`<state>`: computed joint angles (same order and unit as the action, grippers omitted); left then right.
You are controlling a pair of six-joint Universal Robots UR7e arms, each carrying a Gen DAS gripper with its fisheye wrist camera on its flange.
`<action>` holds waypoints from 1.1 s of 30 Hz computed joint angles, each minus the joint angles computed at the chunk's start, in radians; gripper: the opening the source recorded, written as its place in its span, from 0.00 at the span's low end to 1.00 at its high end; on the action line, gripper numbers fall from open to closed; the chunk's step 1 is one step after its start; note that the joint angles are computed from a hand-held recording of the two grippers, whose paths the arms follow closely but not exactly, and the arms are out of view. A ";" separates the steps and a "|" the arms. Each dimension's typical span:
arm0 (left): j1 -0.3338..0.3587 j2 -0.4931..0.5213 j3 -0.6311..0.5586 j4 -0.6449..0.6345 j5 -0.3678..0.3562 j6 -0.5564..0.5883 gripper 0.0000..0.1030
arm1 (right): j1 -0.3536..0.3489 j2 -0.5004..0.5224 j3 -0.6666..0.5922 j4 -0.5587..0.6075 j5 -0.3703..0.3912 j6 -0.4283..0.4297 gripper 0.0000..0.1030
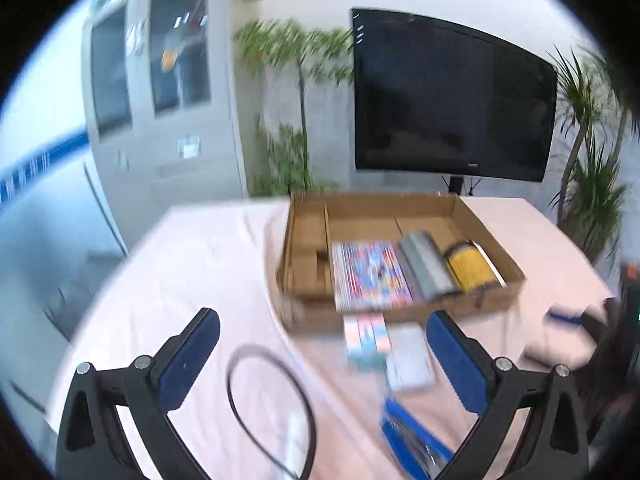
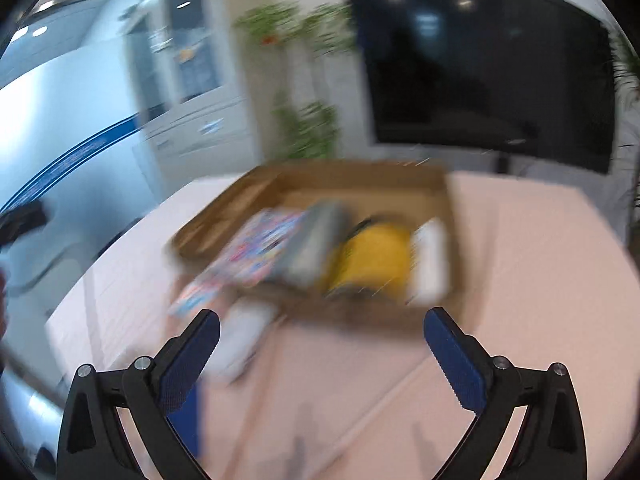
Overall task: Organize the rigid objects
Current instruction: 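Grasp the blue stapler with both grippers and lift it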
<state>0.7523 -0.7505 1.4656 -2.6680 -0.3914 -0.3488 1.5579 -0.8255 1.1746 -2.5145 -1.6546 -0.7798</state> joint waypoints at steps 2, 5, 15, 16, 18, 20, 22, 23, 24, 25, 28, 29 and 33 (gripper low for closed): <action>0.023 -0.034 0.075 0.040 -0.105 -0.147 1.00 | 0.003 -0.067 0.155 -0.006 0.018 -0.055 1.00; 0.046 -0.074 0.173 0.067 -0.214 -0.244 0.98 | 0.008 -0.129 0.357 -0.048 0.040 -0.189 0.99; -0.095 -0.188 0.242 0.043 0.009 -0.235 0.98 | 0.054 -0.037 0.515 -0.360 -0.148 -0.347 0.55; -0.109 -0.200 0.234 0.117 0.017 -0.276 0.98 | 0.060 -0.015 0.503 -0.356 -0.193 -0.336 0.48; -0.111 -0.195 0.218 0.166 -0.021 -0.289 0.98 | 0.048 0.000 0.485 -0.341 -0.194 -0.299 0.48; -0.091 -0.174 0.215 0.128 -0.094 -0.276 0.98 | 0.032 -0.010 0.459 -0.264 -0.158 -0.220 0.47; -0.039 -0.138 0.206 0.059 -0.229 -0.281 0.98 | 0.006 -0.024 0.410 -0.133 -0.088 -0.097 0.47; -0.001 -0.104 0.201 0.004 -0.334 -0.297 0.98 | -0.011 -0.029 0.369 -0.045 -0.042 -0.020 0.47; 0.037 -0.072 0.188 -0.028 -0.439 -0.304 0.98 | -0.037 -0.032 0.321 0.060 0.031 0.078 0.46; 0.071 -0.046 0.172 -0.038 -0.541 -0.319 0.97 | -0.070 -0.029 0.269 0.165 0.122 0.180 0.46; 0.143 0.036 0.114 -0.066 -0.747 -0.311 0.96 | -0.149 -0.008 0.149 0.381 0.312 0.373 0.49; 0.168 0.067 0.087 -0.081 -0.815 -0.305 0.94 | -0.162 -0.012 0.144 0.382 0.320 0.408 0.55; 0.218 0.152 -0.001 -0.123 -0.941 -0.297 0.89 | -0.154 -0.102 0.252 0.111 0.176 0.332 0.76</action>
<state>0.9702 -0.5981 1.4650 -2.7915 -1.3322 -0.6460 1.4038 -0.9277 1.4267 -2.4031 -1.4782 -0.4482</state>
